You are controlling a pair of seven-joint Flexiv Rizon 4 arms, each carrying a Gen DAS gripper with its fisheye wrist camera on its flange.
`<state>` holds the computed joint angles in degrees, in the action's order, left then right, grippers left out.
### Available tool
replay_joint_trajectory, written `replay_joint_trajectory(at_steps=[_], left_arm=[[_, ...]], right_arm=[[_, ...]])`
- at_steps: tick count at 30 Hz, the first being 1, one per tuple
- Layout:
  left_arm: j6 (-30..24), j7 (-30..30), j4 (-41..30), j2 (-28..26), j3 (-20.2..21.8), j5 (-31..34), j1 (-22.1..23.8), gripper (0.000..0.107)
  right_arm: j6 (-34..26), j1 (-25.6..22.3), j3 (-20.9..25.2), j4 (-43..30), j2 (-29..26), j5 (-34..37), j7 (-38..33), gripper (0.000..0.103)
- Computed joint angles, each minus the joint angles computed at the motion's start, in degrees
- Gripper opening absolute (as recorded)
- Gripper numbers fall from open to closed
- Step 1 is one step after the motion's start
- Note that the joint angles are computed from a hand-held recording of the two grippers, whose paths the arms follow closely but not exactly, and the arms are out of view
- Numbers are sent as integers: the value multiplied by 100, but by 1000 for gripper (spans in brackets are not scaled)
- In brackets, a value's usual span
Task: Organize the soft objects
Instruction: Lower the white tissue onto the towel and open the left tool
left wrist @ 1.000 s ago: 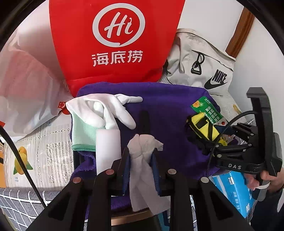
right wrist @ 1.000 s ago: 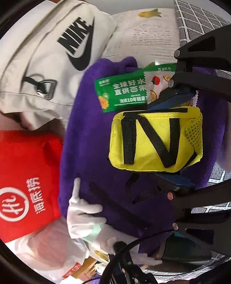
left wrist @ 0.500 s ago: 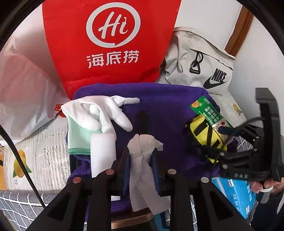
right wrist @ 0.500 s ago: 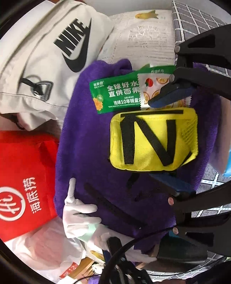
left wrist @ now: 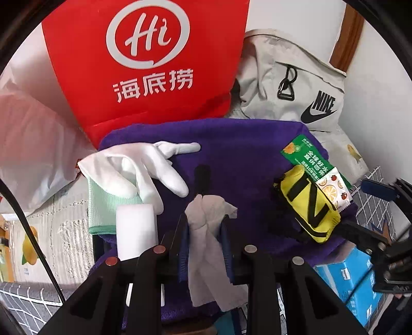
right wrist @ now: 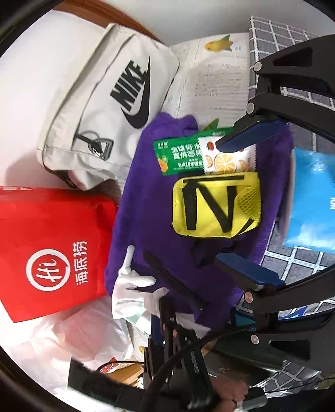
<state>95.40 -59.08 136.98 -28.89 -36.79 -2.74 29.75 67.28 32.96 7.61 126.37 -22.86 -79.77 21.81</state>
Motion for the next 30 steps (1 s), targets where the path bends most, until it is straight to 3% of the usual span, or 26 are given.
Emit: replay_joint_trajectory(at_steps=[5, 8, 10, 15, 24, 30], left_arm=[[-56, -2, -60, -44, 60, -69, -103, 24], [-178, -77, -118, 6, 202, -178, -273, 37], [-157, -75, -101, 3, 158, -261, -258, 56], [-8, -122, -72, 91, 314, -190, -396, 57], [28, -130, 374, 418, -512, -37, 560, 57], [98, -359, 908, 722, -1724, 304, 2013, 57]], right_arm=[[-54, -3, 43, 170, 160, -201, 208, 80], [-51, -31, 75, 176, 139, -314, 326, 80], [-55, -40, 99, 147, 103, -305, 333, 80], [-55, -58, 127, 193, 154, -393, 402, 80], [-113, -55, 293, 399, 416, -715, 940, 80], [-183, -10, 532, 661, 760, -1009, 1479, 80]])
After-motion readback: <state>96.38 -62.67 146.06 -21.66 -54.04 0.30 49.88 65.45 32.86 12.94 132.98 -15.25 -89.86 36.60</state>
